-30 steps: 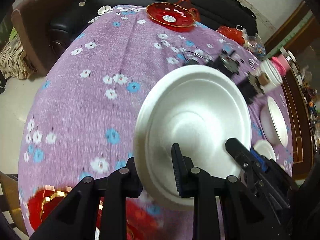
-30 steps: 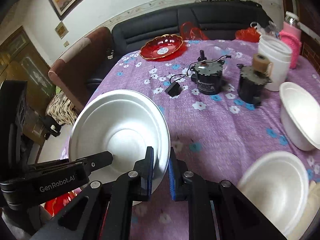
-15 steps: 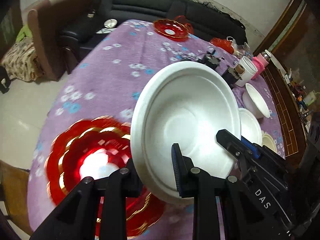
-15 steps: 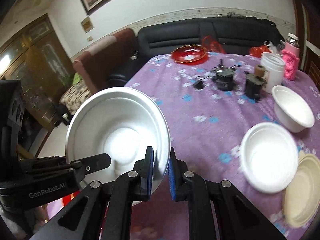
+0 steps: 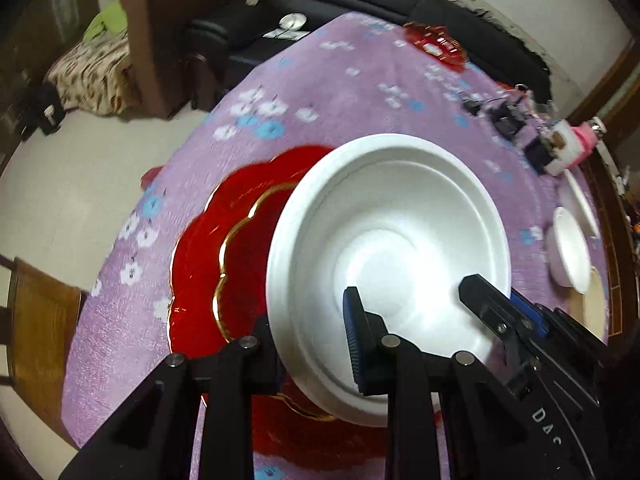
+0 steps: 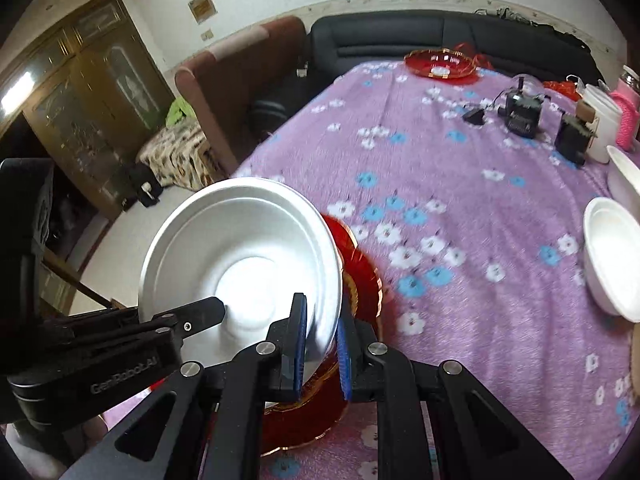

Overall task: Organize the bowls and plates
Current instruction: 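Carry the white paper plate and lower it onto the red plates, then open both tools and withdraw from the white plate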

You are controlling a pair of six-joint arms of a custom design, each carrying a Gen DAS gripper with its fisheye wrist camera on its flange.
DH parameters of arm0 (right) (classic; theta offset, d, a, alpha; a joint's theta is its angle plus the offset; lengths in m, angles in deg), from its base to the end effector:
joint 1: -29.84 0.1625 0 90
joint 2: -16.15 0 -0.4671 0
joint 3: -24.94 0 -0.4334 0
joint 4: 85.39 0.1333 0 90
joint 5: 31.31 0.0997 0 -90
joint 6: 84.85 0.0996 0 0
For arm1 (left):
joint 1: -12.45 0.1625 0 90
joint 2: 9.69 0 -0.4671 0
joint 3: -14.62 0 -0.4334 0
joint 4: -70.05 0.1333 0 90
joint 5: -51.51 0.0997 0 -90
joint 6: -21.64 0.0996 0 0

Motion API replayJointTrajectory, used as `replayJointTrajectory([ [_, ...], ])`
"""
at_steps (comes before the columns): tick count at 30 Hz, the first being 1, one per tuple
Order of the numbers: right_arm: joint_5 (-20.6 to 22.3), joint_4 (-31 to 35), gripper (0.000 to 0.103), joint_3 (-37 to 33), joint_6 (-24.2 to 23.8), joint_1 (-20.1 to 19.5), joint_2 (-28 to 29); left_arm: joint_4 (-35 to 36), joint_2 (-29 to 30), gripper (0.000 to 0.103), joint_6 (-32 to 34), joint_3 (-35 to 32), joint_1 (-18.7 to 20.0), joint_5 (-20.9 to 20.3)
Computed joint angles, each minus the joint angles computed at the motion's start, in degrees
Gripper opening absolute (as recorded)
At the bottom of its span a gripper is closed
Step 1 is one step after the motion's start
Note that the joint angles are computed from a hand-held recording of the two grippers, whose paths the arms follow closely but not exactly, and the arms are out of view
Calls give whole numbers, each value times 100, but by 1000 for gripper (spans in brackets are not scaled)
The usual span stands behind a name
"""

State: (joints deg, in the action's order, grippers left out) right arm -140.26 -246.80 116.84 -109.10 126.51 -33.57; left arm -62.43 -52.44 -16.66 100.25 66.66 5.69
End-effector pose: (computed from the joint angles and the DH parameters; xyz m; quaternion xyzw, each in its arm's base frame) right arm 0.1881 -0.7393 0.1943 0.2144 -0.9310 0.2216 0.1955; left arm -0.2799 -0.7349 0.1125 -0.0190 0.9264 -0.2240 0.3021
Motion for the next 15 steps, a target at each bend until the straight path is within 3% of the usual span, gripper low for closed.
replayJointTrajectory([
  [4,-182,67,16,-87,106,-41,193,30,51,24,-141,1,72,115],
  [10,-160,-36,16,-136,214,-102,295,-495,-95,42,-86,275,46,296],
  [12,-128,-100,21,-115,238,-100,298,-752,-169,48,-16,414,4,352],
  [15,112,-286,39,-27,206,-122,242,-1290,-305,54,94,707,-97,436],
])
